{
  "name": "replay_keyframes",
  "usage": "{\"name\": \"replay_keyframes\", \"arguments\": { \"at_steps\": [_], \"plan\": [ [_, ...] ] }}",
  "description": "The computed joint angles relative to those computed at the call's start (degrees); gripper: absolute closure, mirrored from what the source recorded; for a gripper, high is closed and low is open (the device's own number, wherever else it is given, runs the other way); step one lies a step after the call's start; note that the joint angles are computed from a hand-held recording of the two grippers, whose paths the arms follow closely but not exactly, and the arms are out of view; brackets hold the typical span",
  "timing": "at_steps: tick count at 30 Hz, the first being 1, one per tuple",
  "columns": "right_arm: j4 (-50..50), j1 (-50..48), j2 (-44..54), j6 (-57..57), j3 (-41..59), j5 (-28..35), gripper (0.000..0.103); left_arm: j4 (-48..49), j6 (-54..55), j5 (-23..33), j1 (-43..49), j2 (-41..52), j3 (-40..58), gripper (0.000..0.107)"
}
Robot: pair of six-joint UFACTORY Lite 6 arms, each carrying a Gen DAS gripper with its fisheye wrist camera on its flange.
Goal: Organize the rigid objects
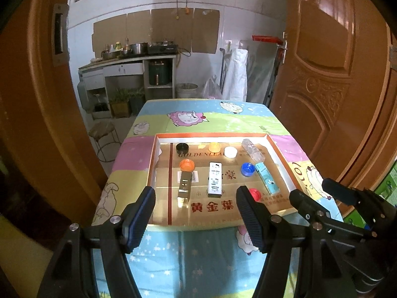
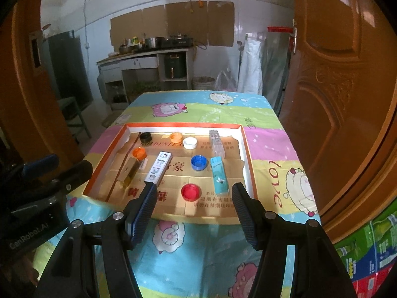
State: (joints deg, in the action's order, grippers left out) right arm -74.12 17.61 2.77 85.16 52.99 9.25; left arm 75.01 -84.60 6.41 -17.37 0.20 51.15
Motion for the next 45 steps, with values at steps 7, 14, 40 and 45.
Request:
{"name": "replay_keyframes", "arguments": {
  "at_steps": [7,14,40,45],
  "plan": [
    [-1.49,4.52,-7.93,3.47,-6.24,7.13,0.039,0.63,-1.19,2.82,-3.43,-7.58,-6.41,0.04],
    [1.0,7.88,-17.13,2.96,-12.68,11.14,0.039,-0.2,-3.78,11.29,-10.7,-16.37,-12.43,0.04],
    [10.97,38.89,-45.81,8.23,-30.48,41.56,0.038,-7.83,-9.14,38.83,-35.97,-46.91,-31.15,0.042],
    [12.37,47.41,-49.32,13.04,-32.77,48.97,0.038,-8.79,-11.46,47.22,-44.91,-49.22,-32.54,0.042]
  ]
}}
